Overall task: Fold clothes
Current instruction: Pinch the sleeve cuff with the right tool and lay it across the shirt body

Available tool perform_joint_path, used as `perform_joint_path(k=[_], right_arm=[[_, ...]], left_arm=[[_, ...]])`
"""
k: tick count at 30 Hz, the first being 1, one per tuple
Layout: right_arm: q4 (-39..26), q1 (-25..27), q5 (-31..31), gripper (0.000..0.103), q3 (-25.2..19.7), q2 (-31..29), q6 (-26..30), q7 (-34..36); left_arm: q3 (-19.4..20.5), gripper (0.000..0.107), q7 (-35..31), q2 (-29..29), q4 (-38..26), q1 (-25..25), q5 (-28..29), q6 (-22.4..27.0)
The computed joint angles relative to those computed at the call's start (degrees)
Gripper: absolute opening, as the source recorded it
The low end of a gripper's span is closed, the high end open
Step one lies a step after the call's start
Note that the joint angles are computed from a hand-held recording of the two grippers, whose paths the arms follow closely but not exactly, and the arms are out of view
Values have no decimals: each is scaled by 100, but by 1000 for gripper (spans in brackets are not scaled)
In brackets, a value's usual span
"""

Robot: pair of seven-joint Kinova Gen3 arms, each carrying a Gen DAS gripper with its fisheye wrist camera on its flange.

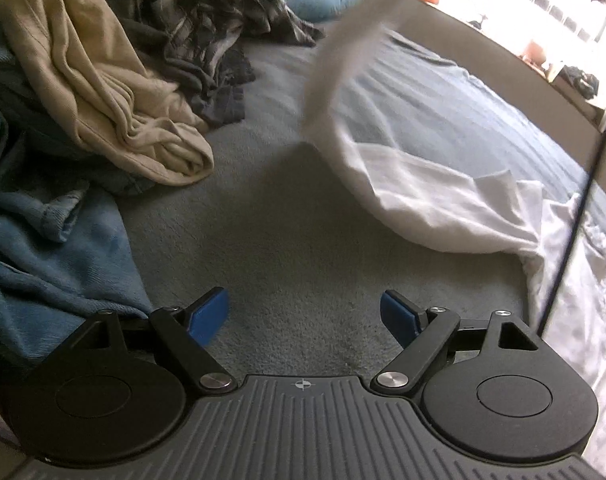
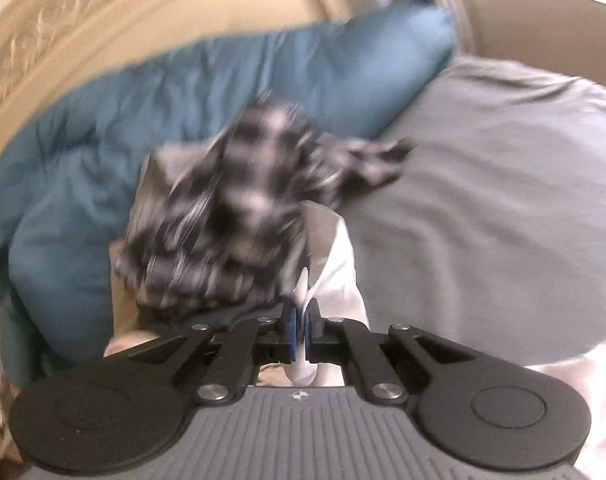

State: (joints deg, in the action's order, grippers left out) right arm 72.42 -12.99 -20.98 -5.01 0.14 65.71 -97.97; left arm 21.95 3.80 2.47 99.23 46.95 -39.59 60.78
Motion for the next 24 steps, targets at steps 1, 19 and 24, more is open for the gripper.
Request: perform_joint_path(k=[1, 19, 24], right_arm=[[74, 105, -88, 4, 100, -147, 1, 59], [1477, 1292, 282, 3, 2458, -3614, 763, -419], [1793, 1412, 892, 4, 2999, -4543, 1274, -930]], left_arm=[[1, 84, 1, -26, 0, 3, -16, 8], [249, 84, -1766, 231, -571, 461, 398, -511], [161, 84, -2829, 594, -970, 745, 798, -692]])
